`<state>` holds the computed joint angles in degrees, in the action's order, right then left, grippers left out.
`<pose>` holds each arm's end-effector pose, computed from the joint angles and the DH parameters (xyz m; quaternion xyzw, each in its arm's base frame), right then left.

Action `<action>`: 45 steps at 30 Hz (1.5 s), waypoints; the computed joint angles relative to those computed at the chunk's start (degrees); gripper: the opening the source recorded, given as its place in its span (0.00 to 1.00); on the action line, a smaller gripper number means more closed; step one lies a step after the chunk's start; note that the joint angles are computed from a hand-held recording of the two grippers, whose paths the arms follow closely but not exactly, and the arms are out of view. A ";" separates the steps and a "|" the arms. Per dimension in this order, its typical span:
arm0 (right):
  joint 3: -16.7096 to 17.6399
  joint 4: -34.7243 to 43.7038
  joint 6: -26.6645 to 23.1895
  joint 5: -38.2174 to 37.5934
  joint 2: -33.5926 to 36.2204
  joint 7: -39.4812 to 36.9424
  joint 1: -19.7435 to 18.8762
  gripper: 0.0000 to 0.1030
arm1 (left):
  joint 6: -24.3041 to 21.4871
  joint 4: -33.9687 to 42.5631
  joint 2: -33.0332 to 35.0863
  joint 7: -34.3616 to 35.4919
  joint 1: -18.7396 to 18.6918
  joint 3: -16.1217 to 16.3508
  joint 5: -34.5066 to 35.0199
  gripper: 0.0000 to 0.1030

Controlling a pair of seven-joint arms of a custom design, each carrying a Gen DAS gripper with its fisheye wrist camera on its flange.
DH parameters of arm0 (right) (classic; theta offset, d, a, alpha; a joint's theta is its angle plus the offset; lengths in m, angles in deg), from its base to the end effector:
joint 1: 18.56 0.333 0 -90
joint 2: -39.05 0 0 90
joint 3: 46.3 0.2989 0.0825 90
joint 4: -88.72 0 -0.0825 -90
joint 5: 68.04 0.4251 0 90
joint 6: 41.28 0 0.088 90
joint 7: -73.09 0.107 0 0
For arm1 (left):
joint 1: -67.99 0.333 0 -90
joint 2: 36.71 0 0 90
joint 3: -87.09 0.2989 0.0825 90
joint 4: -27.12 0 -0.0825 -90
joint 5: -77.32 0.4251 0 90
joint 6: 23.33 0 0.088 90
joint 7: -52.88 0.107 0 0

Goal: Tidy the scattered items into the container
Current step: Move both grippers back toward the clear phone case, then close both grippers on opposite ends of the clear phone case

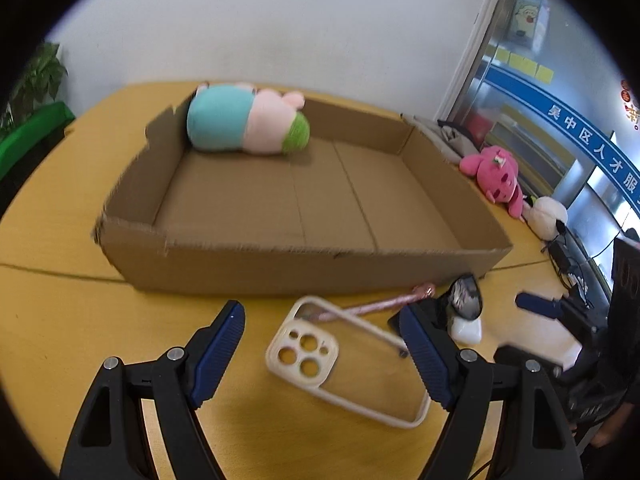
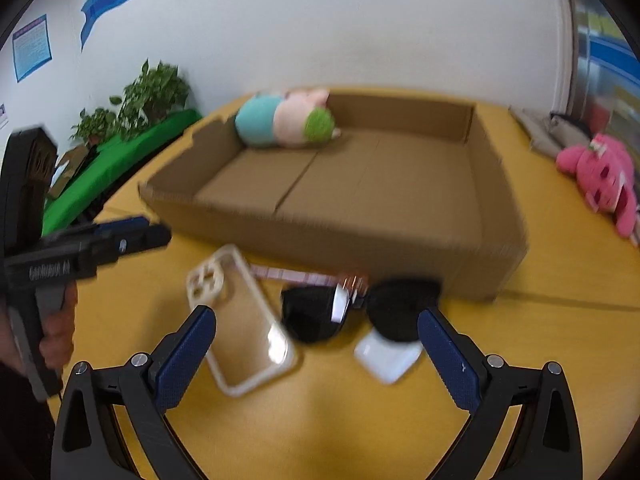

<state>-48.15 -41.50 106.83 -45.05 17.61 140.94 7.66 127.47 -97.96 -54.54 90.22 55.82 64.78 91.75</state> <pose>0.4882 0.2118 0.5541 -0.8102 0.4575 -0.1113 0.3492 0.4486 -0.3368 0.5633 -0.6897 0.6143 -0.3474 0.1621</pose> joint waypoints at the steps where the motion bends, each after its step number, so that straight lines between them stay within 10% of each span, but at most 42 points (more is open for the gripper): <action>1: -0.31 -0.52 -1.31 0.77 0.25 -0.25 0.39 1.00 | 0.68 -0.65 0.19 1.44 -0.83 0.99 -1.86 0.76; 12: 1.38 0.56 -5.48 10.35 4.91 -3.59 0.86 0.99 | 4.70 -0.32 6.22 21.73 -5.71 5.95 -18.38 0.73; 18: 2.58 1.24 -5.00 8.71 5.76 -4.53 0.52 0.96 | 2.34 -0.08 6.69 24.14 -5.84 5.49 -19.81 0.46; 27: 2.14 0.44 -3.66 6.19 5.16 -5.38 0.07 0.65 | -0.33 -3.51 2.06 22.76 -6.35 4.23 -21.07 0.41; 36: -1.19 0.40 -9.18 15.18 4.06 -13.94 0.66 0.63 | -1.19 -6.61 -1.55 25.95 -8.84 4.67 -24.66 0.38; 41: -2.14 0.52 -13.01 15.21 1.61 -25.40 -0.90 0.88 | -3.98 -5.92 -2.94 31.75 -7.96 3.70 -20.37 0.45; 43: -2.87 2.22 -16.34 15.33 1.50 -29.96 -1.07 0.92 | -5.24 -4.43 -2.43 34.68 -7.27 3.29 -17.43 0.71; 45: -2.65 4.45 -19.99 13.82 1.99 -35.45 -1.26 0.93 | -5.92 -2.08 -0.34 40.20 -7.43 3.75 -15.79 0.77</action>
<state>-50.80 -37.05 86.84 -31.22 19.60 105.49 6.39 121.55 -100.04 -54.88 130.42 48.38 68.53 75.96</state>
